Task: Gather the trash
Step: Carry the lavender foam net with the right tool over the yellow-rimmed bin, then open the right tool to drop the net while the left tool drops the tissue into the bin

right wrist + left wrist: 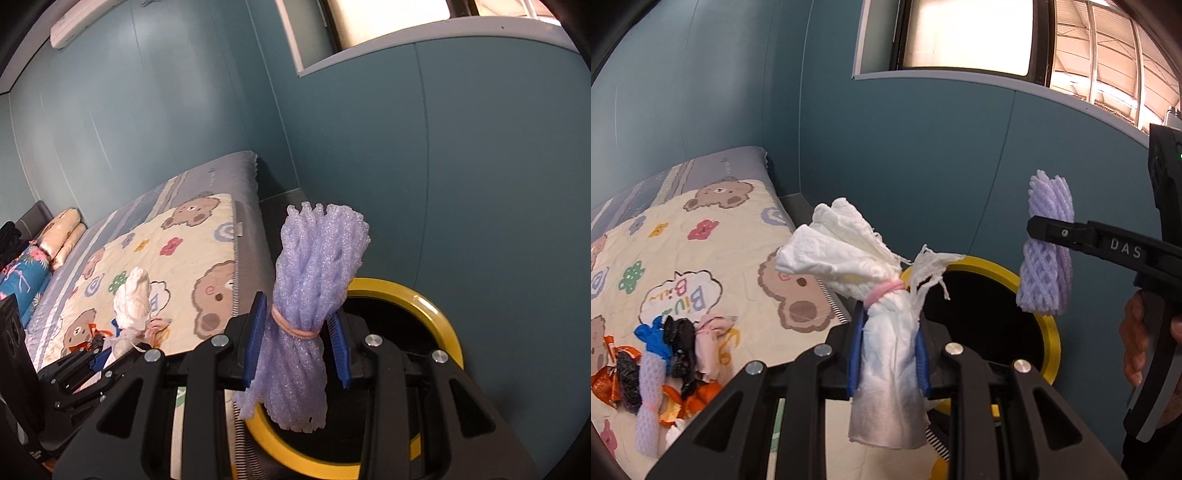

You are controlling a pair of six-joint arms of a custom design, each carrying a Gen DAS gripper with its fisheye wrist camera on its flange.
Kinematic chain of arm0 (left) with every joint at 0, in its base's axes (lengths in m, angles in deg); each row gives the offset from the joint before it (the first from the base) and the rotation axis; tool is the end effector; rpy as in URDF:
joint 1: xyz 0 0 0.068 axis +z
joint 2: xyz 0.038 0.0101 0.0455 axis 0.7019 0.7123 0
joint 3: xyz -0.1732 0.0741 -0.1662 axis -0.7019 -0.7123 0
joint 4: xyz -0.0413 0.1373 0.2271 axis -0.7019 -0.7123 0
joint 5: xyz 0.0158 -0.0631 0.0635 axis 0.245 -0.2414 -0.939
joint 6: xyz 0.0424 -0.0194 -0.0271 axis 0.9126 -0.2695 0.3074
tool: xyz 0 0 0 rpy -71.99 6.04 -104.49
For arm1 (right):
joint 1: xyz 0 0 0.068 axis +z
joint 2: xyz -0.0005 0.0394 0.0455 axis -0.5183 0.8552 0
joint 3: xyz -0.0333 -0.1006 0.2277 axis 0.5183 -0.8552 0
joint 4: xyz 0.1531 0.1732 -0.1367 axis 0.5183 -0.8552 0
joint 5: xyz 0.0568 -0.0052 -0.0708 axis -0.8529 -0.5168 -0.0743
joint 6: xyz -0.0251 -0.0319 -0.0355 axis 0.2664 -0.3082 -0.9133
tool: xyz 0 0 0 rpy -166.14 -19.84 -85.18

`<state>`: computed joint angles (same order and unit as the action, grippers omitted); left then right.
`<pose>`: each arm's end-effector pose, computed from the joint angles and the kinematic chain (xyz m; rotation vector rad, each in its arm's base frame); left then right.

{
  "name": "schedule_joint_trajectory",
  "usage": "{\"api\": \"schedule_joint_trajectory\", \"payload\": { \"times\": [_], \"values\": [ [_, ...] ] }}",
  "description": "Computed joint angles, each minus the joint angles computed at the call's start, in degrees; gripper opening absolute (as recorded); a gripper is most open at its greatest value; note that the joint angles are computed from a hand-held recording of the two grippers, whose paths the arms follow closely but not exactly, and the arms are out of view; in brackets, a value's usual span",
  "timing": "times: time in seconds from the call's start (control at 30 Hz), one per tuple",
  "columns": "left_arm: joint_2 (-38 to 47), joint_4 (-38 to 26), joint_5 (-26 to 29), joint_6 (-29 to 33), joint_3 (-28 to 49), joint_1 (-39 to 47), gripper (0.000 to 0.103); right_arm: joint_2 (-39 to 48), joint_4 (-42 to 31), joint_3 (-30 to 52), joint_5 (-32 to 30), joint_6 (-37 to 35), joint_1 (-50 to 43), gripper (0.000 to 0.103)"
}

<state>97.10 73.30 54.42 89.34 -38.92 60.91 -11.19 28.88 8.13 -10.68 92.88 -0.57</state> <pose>0.1991 0.0411 0.1606 0.2148 2.2154 -0.2642 0.2074 0.1137 0.1990 0.0335 2.2221 0.2957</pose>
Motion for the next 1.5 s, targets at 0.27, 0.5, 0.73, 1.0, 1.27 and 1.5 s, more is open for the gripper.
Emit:
{"api": "schedule_joint_trajectory", "payload": {
  "times": [0.27,0.5,0.73,1.0,1.27,1.5],
  "values": [
    [11.21,9.02,-5.37,-5.72,1.96,-10.51,0.022,5.62,5.90,-1.84,-5.30,-1.63,-7.25,0.032],
    [21.85,15.35,-12.23,-8.69,5.36,-18.53,0.022,10.29,8.64,-1.70,-8.12,-2.37,-11.75,0.033],
    [28.64,15.87,-10.98,-9.58,8.37,-19.20,0.025,13.13,10.04,-2.00,-9.72,-2.06,-14.81,0.035],
    [30.61,16.66,-8.15,-9.87,8.78,-16.52,0.048,12.13,9.93,-2.28,-8.62,-0.71,-14.37,0.050],
    [28.03,18.28,-5.81,-10.42,6.20,-13.41,0.077,8.39,8.08,-3.14,-7.07,0.61,-13.22,0.054],
    [25.50,16.32,-4.72,-9.26,5.56,-8.56,0.083,5.07,5.88,-3.74,-6.04,1.46,-10.81,0.056]
  ]
}}
